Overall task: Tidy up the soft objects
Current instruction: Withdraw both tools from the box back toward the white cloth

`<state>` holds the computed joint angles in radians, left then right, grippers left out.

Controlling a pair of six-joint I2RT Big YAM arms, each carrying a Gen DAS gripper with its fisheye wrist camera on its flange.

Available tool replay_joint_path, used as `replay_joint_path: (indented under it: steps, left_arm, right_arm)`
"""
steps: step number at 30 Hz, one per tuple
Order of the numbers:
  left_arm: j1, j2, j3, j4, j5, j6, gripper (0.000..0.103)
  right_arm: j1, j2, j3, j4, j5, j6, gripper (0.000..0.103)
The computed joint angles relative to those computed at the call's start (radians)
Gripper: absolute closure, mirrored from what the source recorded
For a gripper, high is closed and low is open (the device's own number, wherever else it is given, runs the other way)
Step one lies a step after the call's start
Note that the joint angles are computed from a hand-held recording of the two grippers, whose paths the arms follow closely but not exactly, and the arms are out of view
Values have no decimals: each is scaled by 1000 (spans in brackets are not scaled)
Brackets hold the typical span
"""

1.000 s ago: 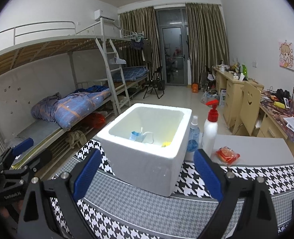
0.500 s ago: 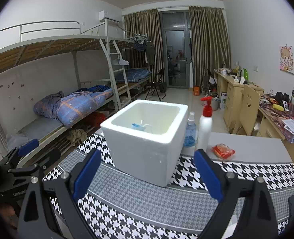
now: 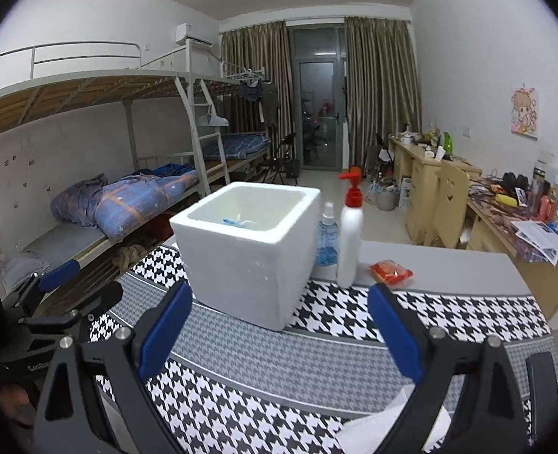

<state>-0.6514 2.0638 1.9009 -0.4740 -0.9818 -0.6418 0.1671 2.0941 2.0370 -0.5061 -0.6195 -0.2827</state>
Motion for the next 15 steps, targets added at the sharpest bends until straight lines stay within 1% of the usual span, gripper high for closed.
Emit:
replay_joint_path:
  steps: [4, 6, 8, 11, 15]
  left_arm:
    - [-8, 16, 17, 10, 21, 21, 1]
    - [-11, 27, 34, 1, 30, 16, 1]
    - [-12, 34, 42, 4, 43, 19, 1]
    - [-17, 51, 68, 6, 46, 45, 1]
    - [-23, 68, 93, 4, 69, 69, 1]
  right_arm:
    - [-18, -7, -28, 22, -3, 17, 7]
    - [-26, -11, -41, 24, -7, 16, 7]
    - [-31, -21, -64, 42, 1, 14, 7]
    - [-38, -30, -88, 56, 6, 10, 7]
    - [-49, -46, -125, 88, 14, 7, 7]
